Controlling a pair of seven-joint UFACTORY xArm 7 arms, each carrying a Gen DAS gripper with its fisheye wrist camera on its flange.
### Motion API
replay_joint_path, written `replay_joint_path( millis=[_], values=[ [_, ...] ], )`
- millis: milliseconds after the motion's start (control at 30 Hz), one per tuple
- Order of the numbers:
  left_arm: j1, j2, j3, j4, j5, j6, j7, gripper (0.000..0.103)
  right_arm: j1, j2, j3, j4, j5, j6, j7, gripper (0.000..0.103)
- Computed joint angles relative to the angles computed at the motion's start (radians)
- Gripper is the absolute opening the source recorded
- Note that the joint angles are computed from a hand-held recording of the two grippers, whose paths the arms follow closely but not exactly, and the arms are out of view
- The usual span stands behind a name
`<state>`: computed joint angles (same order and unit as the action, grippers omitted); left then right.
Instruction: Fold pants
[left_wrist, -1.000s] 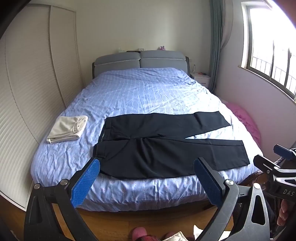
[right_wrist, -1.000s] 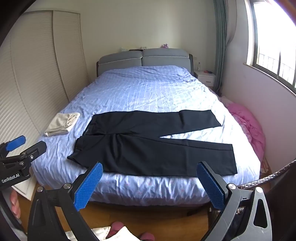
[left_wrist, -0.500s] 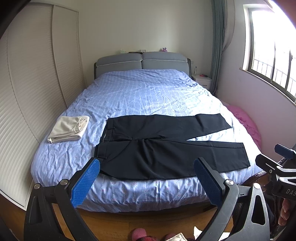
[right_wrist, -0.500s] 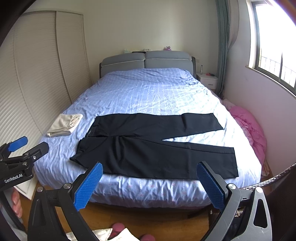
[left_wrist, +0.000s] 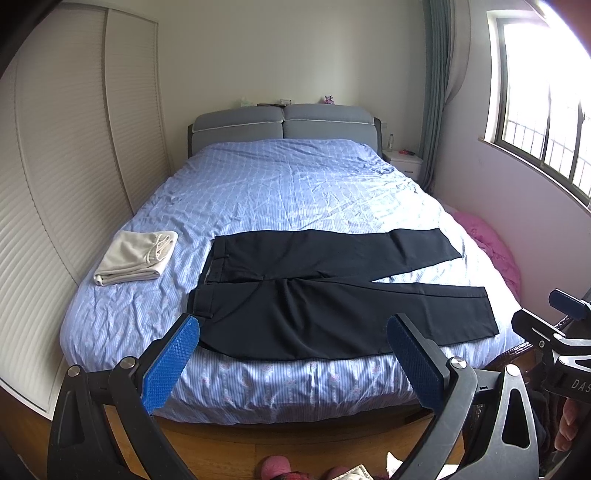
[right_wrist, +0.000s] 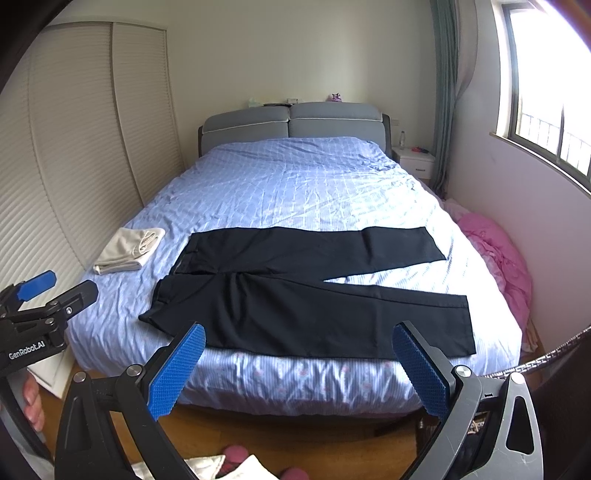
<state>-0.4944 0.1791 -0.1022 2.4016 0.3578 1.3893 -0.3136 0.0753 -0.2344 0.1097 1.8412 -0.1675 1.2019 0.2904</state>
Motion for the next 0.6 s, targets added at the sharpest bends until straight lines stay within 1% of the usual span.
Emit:
replay_joint_path(
  millis=[233,267,333,400,500,600],
  values=[
    [-0.025,0.037,0.01,0.059,0.016,0.02,0.0,0.103,0.0,0.001,0.0,0.001,-0.001,-0.001,0.001,0.102],
    [-0.02,0.027,0.014,0.043,0.007,0.012,0.002,0.103,0.0,-0.001,-0.002,-0.002,0.001,-0.003,-0.001,0.102],
    [-0.025,0.037,0.015,0.06,0.01,0.019,0.002,0.103,0.0,0.0,-0.001,0.0,0.001,-0.002,0.0,0.102],
    [-0.021,0.026,0.018,0.042,0.003,0.011,0.003,0.103,0.0,0.001,-0.001,0.001,0.0,-0.001,0.0,0.102],
    [-0.023,0.034,0.017,0.055,0.004,0.017,0.002,0.103,0.0,0.002,0.0,0.003,-0.001,0.0,0.001,0.102],
    [-0.021,0.026,0.017,0.041,0.004,0.009,-0.001,0.103,0.0,0.001,-0.002,0.002,0.0,-0.001,-0.001,0.102]
  ],
)
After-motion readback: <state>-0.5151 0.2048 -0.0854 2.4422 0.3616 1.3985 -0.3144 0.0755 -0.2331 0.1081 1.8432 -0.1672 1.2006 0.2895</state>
